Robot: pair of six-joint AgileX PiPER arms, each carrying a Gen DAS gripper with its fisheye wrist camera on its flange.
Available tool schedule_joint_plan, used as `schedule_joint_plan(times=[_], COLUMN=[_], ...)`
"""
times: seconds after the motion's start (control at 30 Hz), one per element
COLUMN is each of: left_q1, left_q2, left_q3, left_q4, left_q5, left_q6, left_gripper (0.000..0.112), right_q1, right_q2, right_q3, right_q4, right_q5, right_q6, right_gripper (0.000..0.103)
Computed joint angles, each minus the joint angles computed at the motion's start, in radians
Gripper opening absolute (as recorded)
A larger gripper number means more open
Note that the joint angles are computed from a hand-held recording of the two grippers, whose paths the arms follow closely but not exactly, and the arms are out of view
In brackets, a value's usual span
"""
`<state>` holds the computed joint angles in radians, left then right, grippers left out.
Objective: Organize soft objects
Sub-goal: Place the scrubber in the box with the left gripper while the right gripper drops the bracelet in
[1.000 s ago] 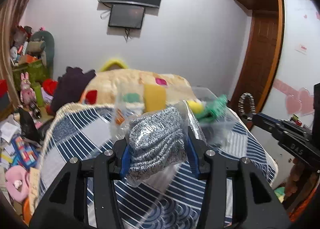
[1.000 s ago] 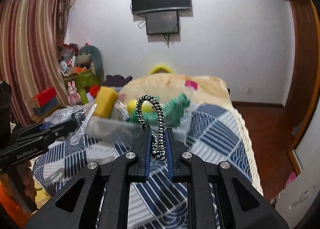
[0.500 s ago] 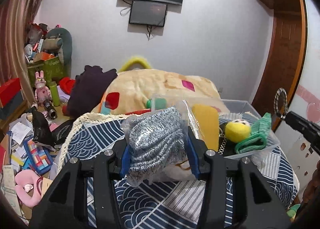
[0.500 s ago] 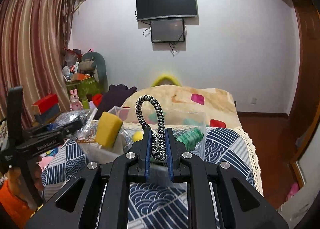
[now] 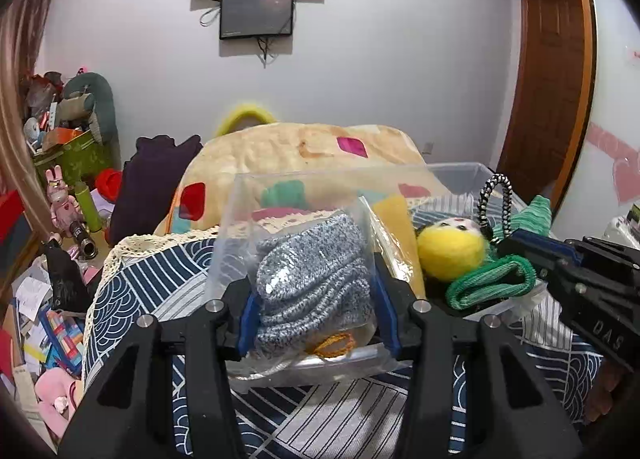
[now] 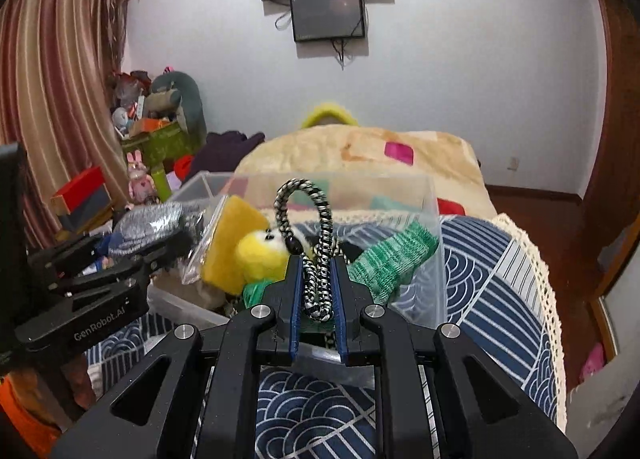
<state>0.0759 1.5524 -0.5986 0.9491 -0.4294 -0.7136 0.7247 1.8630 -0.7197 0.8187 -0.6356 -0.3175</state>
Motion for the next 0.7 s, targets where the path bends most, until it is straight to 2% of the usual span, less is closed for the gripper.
schedule_joint_plan(times=[0.17, 0.33, 0.47, 0.6, 0.7], left_q1=[0.006, 0.048, 0.126, 0.211, 0.290], left_q2=[0.002, -0.052, -0.125, -0.210, -0.288], left_q3=[0.010, 0.031, 0.061, 0.092, 0.123], left_q4=[0.015, 0.171, 0.308, 0.417, 0.485], left_q5=[-0.005, -0.035, -0.113, -0.199, -0.284], left_q6=[0.015, -0.116, -0.237, -0.326, -0.379], left_gripper=[0.057, 0.062, 0.066, 0.066, 0.067], right_q1=[0.007, 0.013, 0.030, 0.072, 0.124], right_q2=[-0.018, -0.051, -0.075, -0.107, -0.153], right_q3=[0.023, 0.050, 0.079, 0.114, 0.142], right_q4=[0.013, 0.037, 0.053, 0.106, 0.170], right_q5=[0.006, 0.001, -0.018, -0.087, -0.149], right_q6=[-0.017, -0.032, -0.038, -0.065, -0.117], right_gripper=[0.017, 0.028, 0.035, 0.058, 0.058])
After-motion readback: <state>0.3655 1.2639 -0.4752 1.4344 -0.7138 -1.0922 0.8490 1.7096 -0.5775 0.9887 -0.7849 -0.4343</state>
